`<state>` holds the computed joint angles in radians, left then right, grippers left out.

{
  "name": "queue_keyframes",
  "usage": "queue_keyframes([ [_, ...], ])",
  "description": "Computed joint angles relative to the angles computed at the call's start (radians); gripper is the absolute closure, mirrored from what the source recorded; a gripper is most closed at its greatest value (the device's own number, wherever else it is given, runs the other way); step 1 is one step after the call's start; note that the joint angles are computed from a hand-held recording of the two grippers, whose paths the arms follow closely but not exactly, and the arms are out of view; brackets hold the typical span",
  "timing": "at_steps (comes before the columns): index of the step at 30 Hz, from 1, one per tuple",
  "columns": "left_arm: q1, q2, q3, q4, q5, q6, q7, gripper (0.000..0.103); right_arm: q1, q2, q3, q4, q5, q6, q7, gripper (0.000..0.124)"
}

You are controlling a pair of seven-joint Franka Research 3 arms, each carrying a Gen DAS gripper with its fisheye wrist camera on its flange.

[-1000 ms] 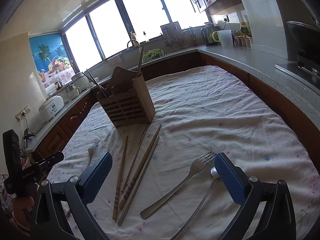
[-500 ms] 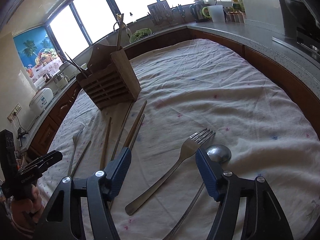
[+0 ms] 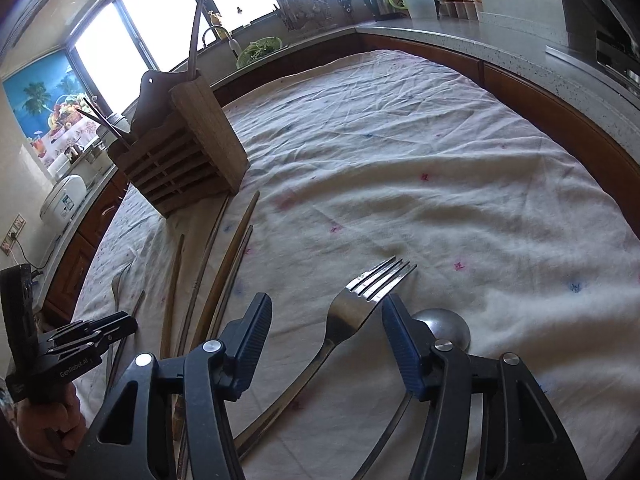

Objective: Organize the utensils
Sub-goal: 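Close the left tool on a metal chopstick while the right tool grasps the silver fork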

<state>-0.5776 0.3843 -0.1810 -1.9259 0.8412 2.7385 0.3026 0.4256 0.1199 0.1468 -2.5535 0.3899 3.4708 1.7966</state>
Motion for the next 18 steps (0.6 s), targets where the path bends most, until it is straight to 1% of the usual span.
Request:
queue_keyframes([
  [2, 0.006, 0.015, -0.011, 0.025, -0.023, -0.028, 0.044, 0.081, -0.021, 0.014, 0.008, 0.014, -0.035, -0.010, 0.019, 0.075],
  [3, 0.005, 0.022, -0.015, 0.039, -0.032, -0.046, 0.067, 0.082, -0.011, 0.022, -0.001, 0.022, -0.024, -0.012, 0.006, 0.076],
  [4, 0.002, 0.030, -0.017, 0.054, -0.039, -0.067, 0.088, 0.082, 0.014, 0.027, -0.019, 0.031, 0.008, -0.012, -0.026, 0.077],
  [6, -0.006, 0.044, -0.017, 0.082, -0.044, -0.095, 0.118, 0.082, 0.024, 0.035, -0.027, 0.045, 0.025, -0.022, -0.052, 0.084],
  [7, -0.007, 0.050, -0.018, 0.090, -0.048, -0.099, 0.131, 0.085, 0.037, 0.038, -0.037, 0.053, 0.043, -0.026, -0.072, 0.091],
  [8, -0.006, 0.054, -0.018, 0.095, -0.053, -0.095, 0.143, 0.090, 0.037, 0.042, -0.037, 0.060, 0.047, -0.031, -0.080, 0.102],
  [9, -0.007, 0.058, -0.017, 0.099, -0.056, -0.091, 0.151, 0.092, 0.031, 0.046, -0.033, 0.066, 0.043, -0.039, -0.083, 0.107],
  [10, -0.009, 0.060, -0.016, 0.102, -0.056, -0.087, 0.159, 0.097, 0.008, 0.048, -0.015, 0.067, 0.020, -0.038, -0.071, 0.110],
  [11, -0.012, 0.063, -0.014, 0.106, -0.055, -0.089, 0.166, 0.099, 0.013, 0.050, -0.019, 0.070, 0.021, -0.037, -0.079, 0.111],
  [13, -0.018, 0.067, -0.009, 0.114, -0.054, -0.097, 0.173, 0.099, -0.028, 0.051, 0.015, 0.066, -0.029, -0.027, -0.051, 0.114],
  [15, -0.019, 0.065, -0.008, 0.112, -0.059, -0.095, 0.176, 0.100, -0.046, 0.048, 0.029, 0.058, -0.061, -0.014, -0.029, 0.115],
  [16, -0.016, 0.063, -0.009, 0.108, -0.063, -0.088, 0.178, 0.100, -0.069, 0.045, 0.045, 0.051, -0.095, -0.005, -0.003, 0.116],
  [18, -0.014, 0.054, -0.010, 0.094, -0.068, -0.067, 0.174, 0.100, -0.080, 0.037, 0.051, 0.041, -0.128, 0.004, 0.024, 0.116],
])
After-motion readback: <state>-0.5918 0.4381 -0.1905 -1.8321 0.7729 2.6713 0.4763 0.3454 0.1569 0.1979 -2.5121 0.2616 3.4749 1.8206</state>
